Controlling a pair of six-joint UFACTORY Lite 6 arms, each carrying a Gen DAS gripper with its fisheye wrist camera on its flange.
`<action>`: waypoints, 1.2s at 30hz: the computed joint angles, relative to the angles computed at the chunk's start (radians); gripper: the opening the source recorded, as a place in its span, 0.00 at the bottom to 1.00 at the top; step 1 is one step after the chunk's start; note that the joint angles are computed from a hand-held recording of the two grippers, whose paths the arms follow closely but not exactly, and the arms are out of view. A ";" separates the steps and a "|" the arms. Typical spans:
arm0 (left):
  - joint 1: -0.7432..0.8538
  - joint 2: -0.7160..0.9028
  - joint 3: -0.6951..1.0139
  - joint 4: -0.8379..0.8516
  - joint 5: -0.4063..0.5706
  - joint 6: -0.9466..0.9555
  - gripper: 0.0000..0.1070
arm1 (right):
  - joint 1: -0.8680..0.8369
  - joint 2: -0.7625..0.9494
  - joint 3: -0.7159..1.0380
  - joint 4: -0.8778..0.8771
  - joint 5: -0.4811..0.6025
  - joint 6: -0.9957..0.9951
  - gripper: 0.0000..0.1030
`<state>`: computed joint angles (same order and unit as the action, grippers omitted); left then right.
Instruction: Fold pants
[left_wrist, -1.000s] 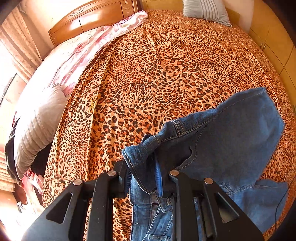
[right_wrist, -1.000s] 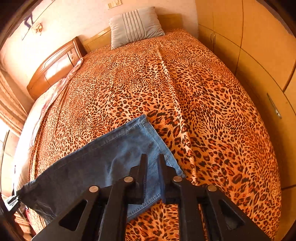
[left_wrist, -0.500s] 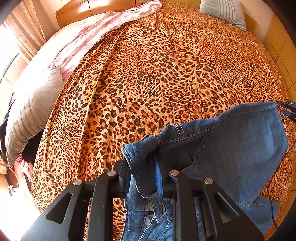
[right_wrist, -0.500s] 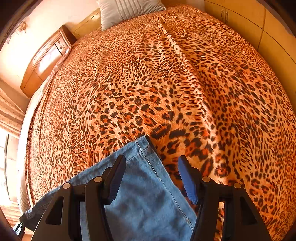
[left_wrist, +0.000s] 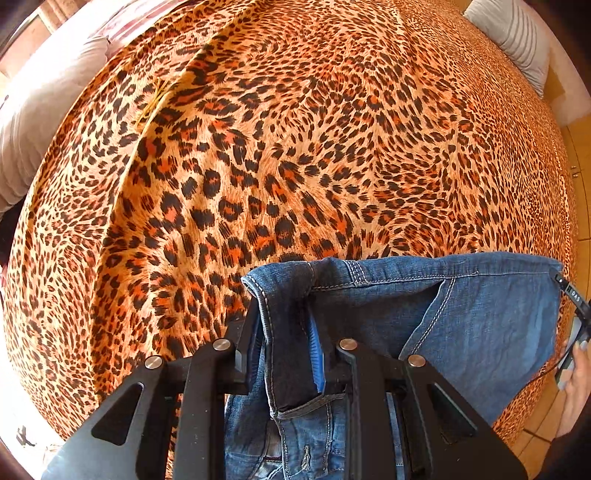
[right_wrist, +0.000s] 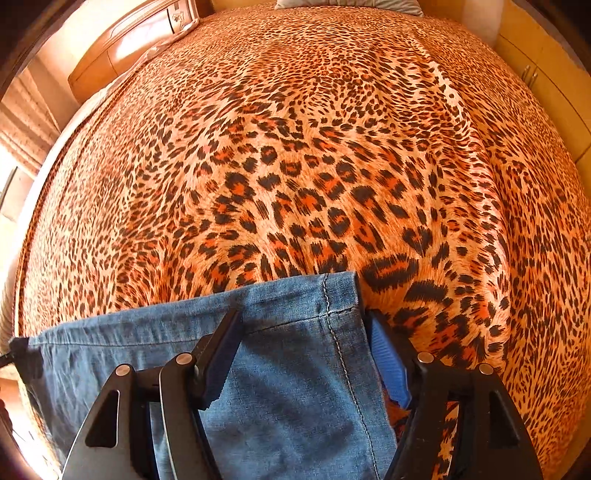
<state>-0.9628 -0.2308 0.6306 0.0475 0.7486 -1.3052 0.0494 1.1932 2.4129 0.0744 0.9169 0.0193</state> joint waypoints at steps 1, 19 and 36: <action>0.019 -0.002 -0.015 -0.027 -0.017 0.033 0.18 | 0.021 -0.027 -0.046 -0.052 -0.022 0.015 0.57; -0.291 -0.312 -0.002 0.178 0.228 -0.373 0.13 | 0.082 -0.812 -0.997 -0.108 -0.413 0.145 0.12; -1.172 -0.007 0.463 0.381 0.773 -1.098 0.13 | 0.239 -1.974 -1.681 -0.281 -0.111 0.590 0.13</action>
<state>-2.1343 -0.2373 1.0935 0.4287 1.5216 -2.4031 0.2887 -0.7804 0.7321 -0.2065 0.8056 0.6092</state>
